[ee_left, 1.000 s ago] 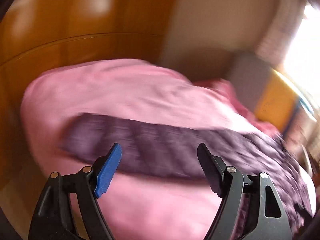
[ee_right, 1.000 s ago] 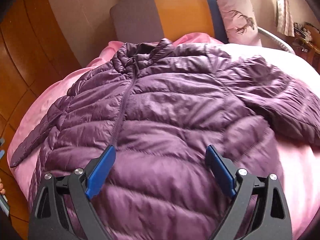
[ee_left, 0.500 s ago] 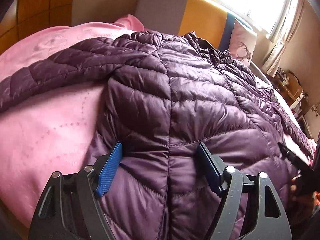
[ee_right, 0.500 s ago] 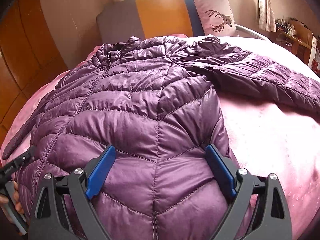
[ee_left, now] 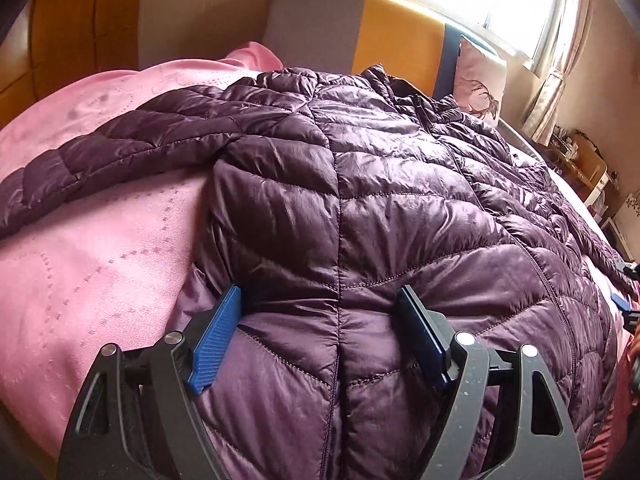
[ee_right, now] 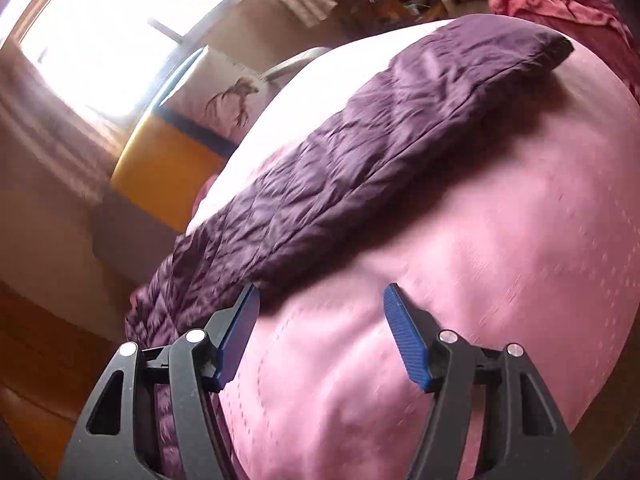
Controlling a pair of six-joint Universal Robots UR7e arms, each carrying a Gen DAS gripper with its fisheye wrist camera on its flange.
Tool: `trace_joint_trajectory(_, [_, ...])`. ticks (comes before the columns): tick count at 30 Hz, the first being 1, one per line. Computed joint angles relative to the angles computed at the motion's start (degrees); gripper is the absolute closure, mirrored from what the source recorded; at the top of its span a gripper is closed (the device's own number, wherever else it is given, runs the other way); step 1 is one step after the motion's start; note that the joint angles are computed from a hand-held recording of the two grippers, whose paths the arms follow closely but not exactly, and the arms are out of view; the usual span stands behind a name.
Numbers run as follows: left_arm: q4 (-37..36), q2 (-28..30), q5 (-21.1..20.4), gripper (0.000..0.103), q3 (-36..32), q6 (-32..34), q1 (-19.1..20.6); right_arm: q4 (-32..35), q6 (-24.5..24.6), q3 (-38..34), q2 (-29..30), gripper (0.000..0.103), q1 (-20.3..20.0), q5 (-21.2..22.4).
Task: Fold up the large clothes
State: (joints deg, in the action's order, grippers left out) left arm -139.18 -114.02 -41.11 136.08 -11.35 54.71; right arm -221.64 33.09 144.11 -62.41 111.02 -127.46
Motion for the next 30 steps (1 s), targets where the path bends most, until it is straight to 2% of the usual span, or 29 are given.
trace_joint_trajectory(4, [0.13,0.13,0.33,0.025,0.04,-0.2,-0.14,-4.89,4.77,1.94,-3.56,0.034,-5.7,4.27])
trace_joint_trajectory(6, [0.09,0.09,0.25,0.025,0.04,-0.12,-0.1,-4.17,5.01,1.4,-4.74,0.032,-6.38,3.83])
trace_joint_trajectory(9, [0.05,0.07,0.18,0.024,0.06,0.01,-0.1,0.15,3.85,-0.74,-6.01,0.033,-6.06,0.56])
trace_joint_trajectory(10, [0.08,0.13,-0.03,0.024,-0.03,0.25,-0.03,2.35,3.35,-1.51,-6.61,0.041,-5.8,-0.87])
trace_joint_trajectory(11, [0.02,0.22,-0.13,0.024,-0.05,0.35,0.01,5.23,2.99,-2.46,-7.1,0.054,-5.32,-3.11])
trace_joint_trajectory(12, [-0.06,0.3,-0.35,0.023,-0.14,0.57,0.16,6.26,2.7,-3.0,-6.8,0.061,-5.19,-4.24])
trace_joint_trajectory(13, [-0.1,0.37,-0.54,0.023,-0.21,0.78,0.26,8.0,2.7,-3.47,-7.0,0.075,-5.45,-4.86])
trace_joint_trajectory(14, [-0.17,0.46,-0.77,0.022,-0.3,1.04,0.41,9.04,2.6,-3.51,-7.24,0.083,-5.74,-5.26])
trace_joint_trajectory(17, [-0.14,0.61,-0.89,0.021,-0.4,1.1,0.53,12.84,0.78,-5.25,-7.42,0.089,-5.35,-7.0])
trace_joint_trajectory(21, [-0.4,0.91,-0.97,0.018,-0.47,1.45,0.67,17.45,-5.84,-9.93,-5.77,0.093,-1.25,-12.78])
trace_joint_trajectory(23, [-0.57,1.02,-1.24,0.017,-0.46,1.81,0.8,18.0,-9.55,-12.2,-4.35,0.094,0.48,-14.06])
trace_joint_trajectory(28, [-0.58,1.48,-1.82,0.013,-0.74,2.38,1.1,19.05,-22.51,-21.44,3.4,0.096,5.42,-15.58])
trace_joint_trajectory(30, [-0.8,1.56,-1.9,0.013,-0.7,2.56,1.16,20.32,-27.76,-25.62,7.14,0.096,7.03,-14.65])
